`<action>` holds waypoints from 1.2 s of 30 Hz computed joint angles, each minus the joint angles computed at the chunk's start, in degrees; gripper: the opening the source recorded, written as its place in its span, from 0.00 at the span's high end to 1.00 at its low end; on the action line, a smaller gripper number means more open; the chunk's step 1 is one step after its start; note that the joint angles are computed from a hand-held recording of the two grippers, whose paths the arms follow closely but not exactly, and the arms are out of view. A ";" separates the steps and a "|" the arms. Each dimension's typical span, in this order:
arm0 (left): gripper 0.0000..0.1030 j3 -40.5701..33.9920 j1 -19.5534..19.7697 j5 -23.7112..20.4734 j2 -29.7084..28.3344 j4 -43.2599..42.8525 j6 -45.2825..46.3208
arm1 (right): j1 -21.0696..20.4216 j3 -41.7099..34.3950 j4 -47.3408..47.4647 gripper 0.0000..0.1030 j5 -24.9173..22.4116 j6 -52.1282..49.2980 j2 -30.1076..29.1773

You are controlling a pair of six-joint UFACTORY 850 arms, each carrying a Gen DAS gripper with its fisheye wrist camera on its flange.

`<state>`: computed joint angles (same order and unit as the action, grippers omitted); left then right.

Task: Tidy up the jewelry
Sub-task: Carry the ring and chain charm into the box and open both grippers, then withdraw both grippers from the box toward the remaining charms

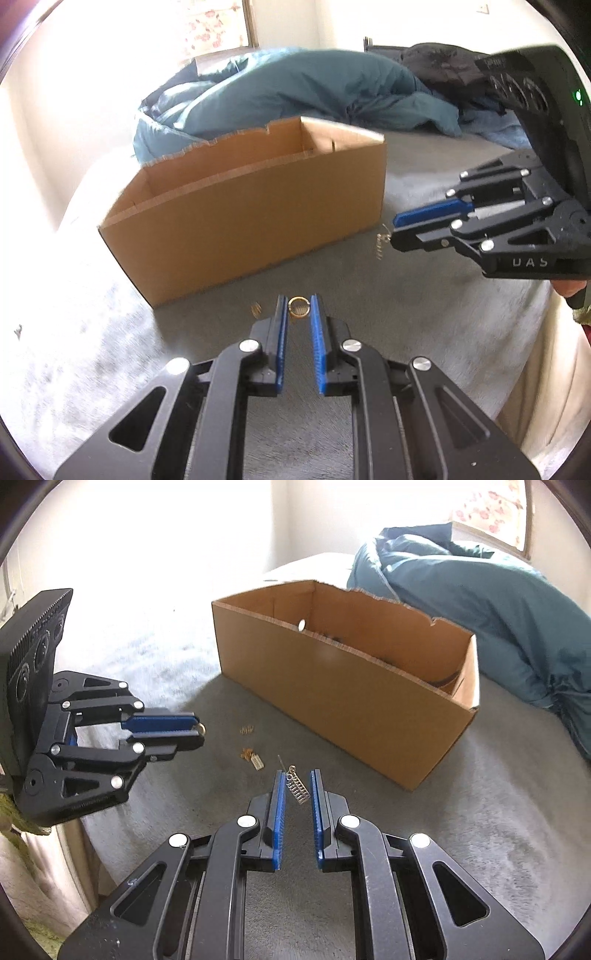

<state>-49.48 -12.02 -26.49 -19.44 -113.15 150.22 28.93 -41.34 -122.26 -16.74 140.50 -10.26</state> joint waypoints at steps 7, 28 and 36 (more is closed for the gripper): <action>0.89 -3.99 1.86 -4.22 1.14 4.30 -5.33 | -1.29 -0.36 -4.54 0.89 -1.71 3.49 3.65; 0.88 -33.46 0.11 3.06 -18.47 25.77 -35.50 | -11.88 -15.45 -27.54 0.88 6.47 21.70 -9.37; 0.74 -36.01 -0.42 4.71 -21.04 31.22 -41.64 | -12.12 -16.14 -15.87 0.83 7.17 10.41 -10.38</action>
